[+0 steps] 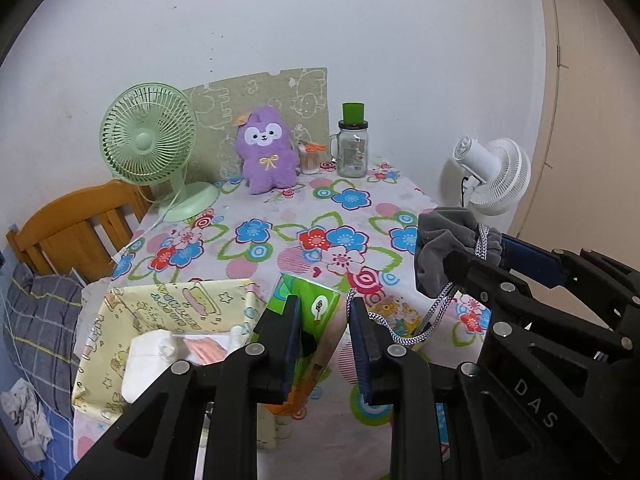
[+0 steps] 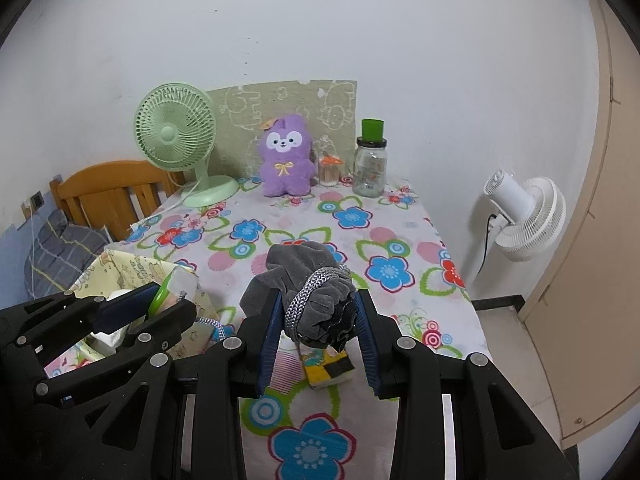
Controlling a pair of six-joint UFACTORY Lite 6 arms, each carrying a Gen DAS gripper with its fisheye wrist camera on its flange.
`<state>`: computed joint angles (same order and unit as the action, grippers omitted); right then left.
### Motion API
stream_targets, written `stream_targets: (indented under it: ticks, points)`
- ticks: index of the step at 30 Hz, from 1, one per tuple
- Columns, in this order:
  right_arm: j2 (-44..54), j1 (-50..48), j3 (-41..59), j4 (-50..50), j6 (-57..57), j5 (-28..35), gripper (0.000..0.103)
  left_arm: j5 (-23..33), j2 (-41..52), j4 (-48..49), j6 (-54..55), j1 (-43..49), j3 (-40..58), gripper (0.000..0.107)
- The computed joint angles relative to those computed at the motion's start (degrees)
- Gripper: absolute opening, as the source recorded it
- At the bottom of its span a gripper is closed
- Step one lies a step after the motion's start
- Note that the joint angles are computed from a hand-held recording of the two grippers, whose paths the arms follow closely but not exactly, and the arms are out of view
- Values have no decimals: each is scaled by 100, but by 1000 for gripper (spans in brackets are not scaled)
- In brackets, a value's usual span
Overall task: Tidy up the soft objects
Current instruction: 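Carry the gray sock with the right tool while the left tool carries the green pack to the box, then open both tools to drop the sock and green pack into the box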
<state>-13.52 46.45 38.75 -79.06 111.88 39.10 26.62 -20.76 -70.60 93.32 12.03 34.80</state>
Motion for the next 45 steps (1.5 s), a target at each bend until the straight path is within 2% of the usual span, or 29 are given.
stream_targets:
  ticks: [18, 25, 35, 45]
  points:
    - [1599, 556, 1572, 265, 64, 370, 39, 895, 1161, -380, 1253, 1343, 823, 23]
    - [2185, 659, 2188, 343, -25, 398, 39, 922, 1557, -679, 1828, 1625, 1116, 23]
    - [2915, 671, 3081, 541, -424, 339, 39, 1098, 2230, -651, 1932, 1948, 1690, 23]
    - [3704, 624, 3945, 776, -868, 34, 39, 1004, 2958, -509, 1928, 2088, 2172, 24]
